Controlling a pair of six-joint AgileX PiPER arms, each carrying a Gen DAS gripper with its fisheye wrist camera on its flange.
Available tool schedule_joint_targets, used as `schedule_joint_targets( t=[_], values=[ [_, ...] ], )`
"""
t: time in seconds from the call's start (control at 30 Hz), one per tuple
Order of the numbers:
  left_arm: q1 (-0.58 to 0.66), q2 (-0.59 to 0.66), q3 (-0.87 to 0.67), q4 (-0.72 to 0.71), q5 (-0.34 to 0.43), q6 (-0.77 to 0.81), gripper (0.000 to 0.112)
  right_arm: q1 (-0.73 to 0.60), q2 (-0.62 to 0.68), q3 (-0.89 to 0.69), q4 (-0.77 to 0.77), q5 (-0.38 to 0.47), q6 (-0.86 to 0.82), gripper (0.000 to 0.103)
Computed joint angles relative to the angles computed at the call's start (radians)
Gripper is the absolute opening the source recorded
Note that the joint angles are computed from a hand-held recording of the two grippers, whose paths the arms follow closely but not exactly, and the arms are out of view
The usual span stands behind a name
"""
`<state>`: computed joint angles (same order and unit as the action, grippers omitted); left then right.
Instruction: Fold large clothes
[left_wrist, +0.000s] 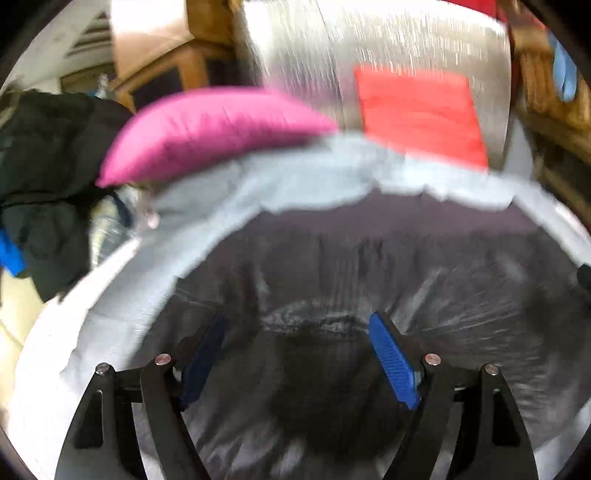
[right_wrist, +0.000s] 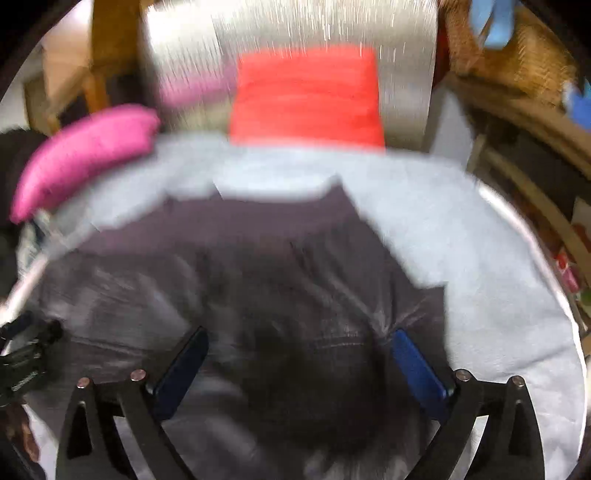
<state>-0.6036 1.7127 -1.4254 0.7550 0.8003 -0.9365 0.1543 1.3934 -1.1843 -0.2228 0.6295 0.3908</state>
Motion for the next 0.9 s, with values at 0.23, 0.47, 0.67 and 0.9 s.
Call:
schedule_joint_targets(
  t=[0.23,0.47,0.67,0.9],
  values=[
    [-0.217,-0.072,0.212,0.34,0.029,-0.327,0.082,0.35,-0.175,0.251,-0.49,-0.007,0.525,0.102],
    [-0.115,0.065,0.117,0.114,0.019,-0.132,0.086,0.322,-0.071,0.31,-0.491,0.0,0.548,0.101],
    [-0.065,0.091,0.084,0.037,-0.008,-0.052,0.089,0.306,-0.04,0.278,-0.452,0.02,0.513,0.102],
    [-0.071,-0.063,0.194,0.089,-0.046,-0.147,0.089,0.243,-0.143,0.224,-0.286,0.064,0.356,0.102]
  ],
)
